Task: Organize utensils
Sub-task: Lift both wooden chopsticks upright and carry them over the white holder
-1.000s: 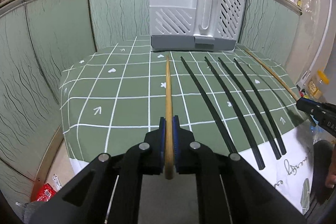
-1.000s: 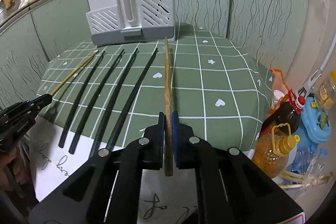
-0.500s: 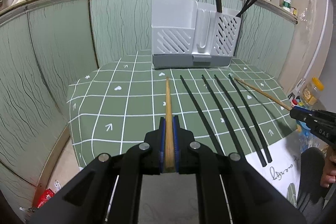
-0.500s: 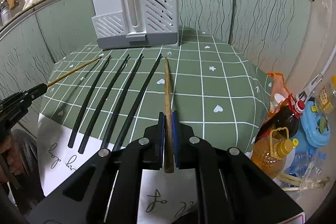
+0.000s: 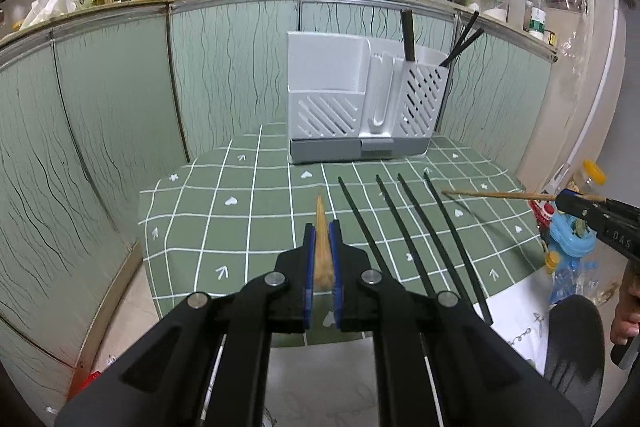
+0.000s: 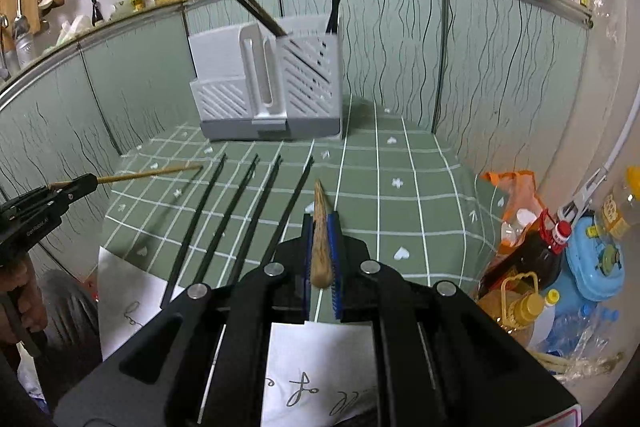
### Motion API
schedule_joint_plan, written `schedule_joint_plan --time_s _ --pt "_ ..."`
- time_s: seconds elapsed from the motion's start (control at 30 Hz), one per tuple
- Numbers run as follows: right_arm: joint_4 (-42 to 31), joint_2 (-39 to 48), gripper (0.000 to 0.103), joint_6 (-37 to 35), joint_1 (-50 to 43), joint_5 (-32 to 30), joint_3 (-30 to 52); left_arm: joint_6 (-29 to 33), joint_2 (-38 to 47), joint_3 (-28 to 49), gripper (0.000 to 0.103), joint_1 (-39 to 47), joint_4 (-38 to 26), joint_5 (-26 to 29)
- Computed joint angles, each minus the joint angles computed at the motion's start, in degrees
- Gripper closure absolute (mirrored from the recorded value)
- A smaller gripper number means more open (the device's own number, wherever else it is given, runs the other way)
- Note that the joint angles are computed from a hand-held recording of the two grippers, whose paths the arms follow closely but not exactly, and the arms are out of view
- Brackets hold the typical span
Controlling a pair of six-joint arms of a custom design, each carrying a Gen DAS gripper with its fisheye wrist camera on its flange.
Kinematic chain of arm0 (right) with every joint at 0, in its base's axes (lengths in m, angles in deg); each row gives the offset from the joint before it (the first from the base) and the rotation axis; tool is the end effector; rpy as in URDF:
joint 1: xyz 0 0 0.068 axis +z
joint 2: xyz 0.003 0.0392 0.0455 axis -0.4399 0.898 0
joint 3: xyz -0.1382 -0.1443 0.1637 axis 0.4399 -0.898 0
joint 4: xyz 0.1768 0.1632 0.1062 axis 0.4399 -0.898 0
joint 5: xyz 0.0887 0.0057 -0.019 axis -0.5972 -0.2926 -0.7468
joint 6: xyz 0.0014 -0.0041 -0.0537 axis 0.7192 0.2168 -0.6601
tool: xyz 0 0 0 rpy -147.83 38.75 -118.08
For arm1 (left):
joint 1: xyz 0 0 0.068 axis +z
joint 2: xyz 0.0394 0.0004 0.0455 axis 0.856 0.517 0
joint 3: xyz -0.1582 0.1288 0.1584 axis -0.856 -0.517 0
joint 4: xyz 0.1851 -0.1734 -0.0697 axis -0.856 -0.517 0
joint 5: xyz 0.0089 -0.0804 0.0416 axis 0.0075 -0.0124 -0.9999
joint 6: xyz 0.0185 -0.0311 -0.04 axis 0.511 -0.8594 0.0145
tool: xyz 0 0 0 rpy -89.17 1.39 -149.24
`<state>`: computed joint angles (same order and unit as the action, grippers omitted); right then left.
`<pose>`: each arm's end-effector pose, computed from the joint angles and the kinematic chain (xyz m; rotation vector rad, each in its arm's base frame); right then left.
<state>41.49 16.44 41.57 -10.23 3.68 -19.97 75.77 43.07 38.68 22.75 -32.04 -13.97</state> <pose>0.2157 0.0545 0.2072 0.0709 2.1972 0.0884 0.2588 -0.1786 0.2090 0.3087 2.1592 -0.2279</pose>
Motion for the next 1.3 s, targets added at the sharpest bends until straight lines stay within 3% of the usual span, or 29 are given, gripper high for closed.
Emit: schedule_joint_plan --time_s 0.83,1.3 --pt "-6.15 -6.06 0.096 -2.13 1.04 -0.13 6.7 3.13 -7.51 5.28 0.096 0.19 -7.92 0.87" --pt "-6.15 -4.66 0.096 -3.04 -0.7 -1.68 8.71 3.69 -4.69 10.51 0.096 0.86 -13.88 3.59"
